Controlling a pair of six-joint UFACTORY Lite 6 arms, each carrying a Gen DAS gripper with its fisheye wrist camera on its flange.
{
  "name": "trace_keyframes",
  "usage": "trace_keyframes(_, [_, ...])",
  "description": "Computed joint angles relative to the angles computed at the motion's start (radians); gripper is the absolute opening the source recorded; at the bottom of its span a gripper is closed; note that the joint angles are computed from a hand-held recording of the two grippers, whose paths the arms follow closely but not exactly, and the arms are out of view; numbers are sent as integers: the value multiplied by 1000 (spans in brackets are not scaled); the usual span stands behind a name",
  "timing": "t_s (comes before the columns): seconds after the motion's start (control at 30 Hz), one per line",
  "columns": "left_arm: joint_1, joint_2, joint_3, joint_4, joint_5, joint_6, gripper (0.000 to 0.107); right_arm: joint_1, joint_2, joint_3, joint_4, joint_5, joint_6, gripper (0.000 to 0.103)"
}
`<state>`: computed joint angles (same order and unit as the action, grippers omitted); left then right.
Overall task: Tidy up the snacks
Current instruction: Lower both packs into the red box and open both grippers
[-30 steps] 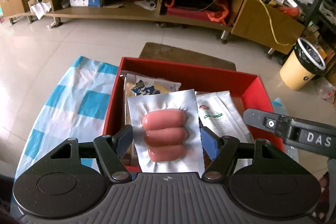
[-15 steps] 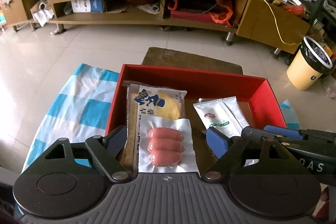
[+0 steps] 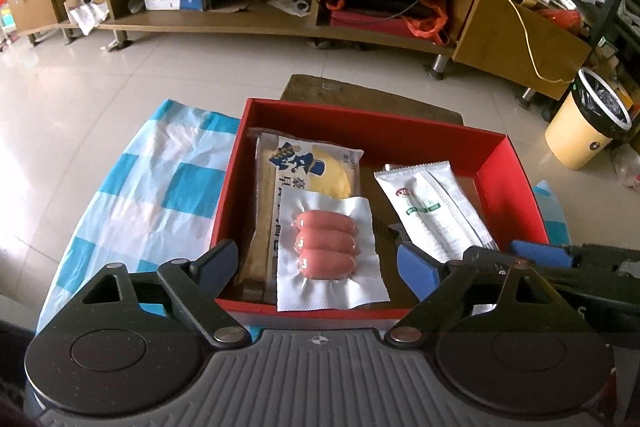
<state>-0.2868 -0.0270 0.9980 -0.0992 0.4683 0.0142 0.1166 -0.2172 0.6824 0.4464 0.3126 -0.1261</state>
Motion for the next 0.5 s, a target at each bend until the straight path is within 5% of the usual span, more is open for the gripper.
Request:
trace_keyframes(0.3, [-5, -1, -12, -21, 3, 38, 91, 53, 64, 23, -440, -85, 450, 51])
trace_keyframes(0.5, [24, -68, -73, -53, 21, 106, 91, 81, -3, 11, -447, -56, 440, 51])
